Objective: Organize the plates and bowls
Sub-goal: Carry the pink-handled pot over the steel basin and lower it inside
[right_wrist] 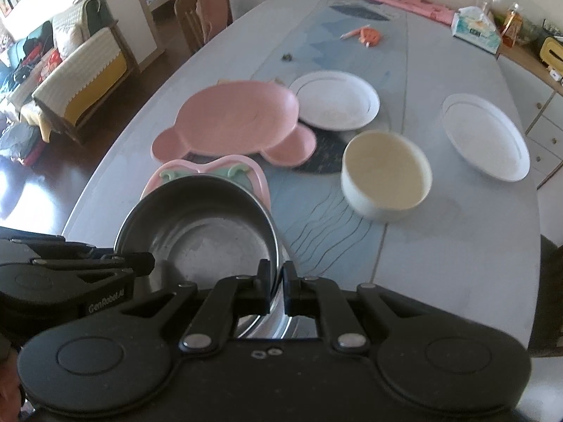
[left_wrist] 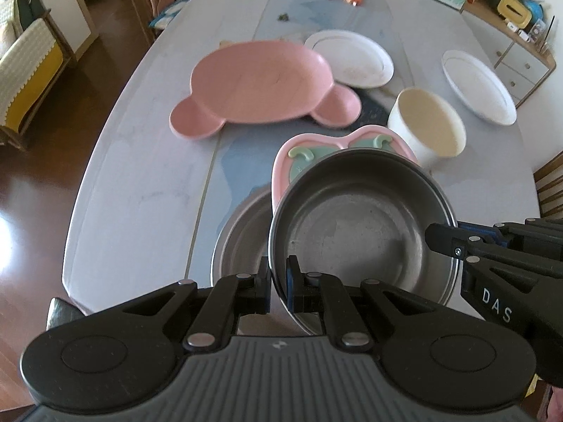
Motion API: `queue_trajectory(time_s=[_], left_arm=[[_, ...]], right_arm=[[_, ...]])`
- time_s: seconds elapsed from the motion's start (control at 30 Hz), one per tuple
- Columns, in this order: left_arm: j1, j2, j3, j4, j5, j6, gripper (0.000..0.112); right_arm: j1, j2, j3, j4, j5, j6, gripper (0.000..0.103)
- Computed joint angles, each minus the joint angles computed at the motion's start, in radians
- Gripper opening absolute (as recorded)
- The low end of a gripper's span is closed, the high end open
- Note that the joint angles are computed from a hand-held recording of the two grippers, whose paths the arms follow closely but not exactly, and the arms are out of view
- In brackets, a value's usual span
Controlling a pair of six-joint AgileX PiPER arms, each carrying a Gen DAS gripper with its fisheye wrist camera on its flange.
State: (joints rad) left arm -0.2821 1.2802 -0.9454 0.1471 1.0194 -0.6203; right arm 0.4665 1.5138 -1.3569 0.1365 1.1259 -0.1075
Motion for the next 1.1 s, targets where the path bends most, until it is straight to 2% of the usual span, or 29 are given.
queue_trajectory(time_s=[0.3, 1.1], left_arm=[[0.008, -0.001, 0.079, -0.020, -0.047, 0.016, 0.007], [0.043, 0.055, 0.111, -0.001, -0.149, 0.023, 0.007]], right_arm=[[0.040, -0.016, 0.089, -0.018, -0.024, 0.047, 0.007], [0.030, 0.042, 0.100, 0.003, -0.078, 0.059, 0.008]])
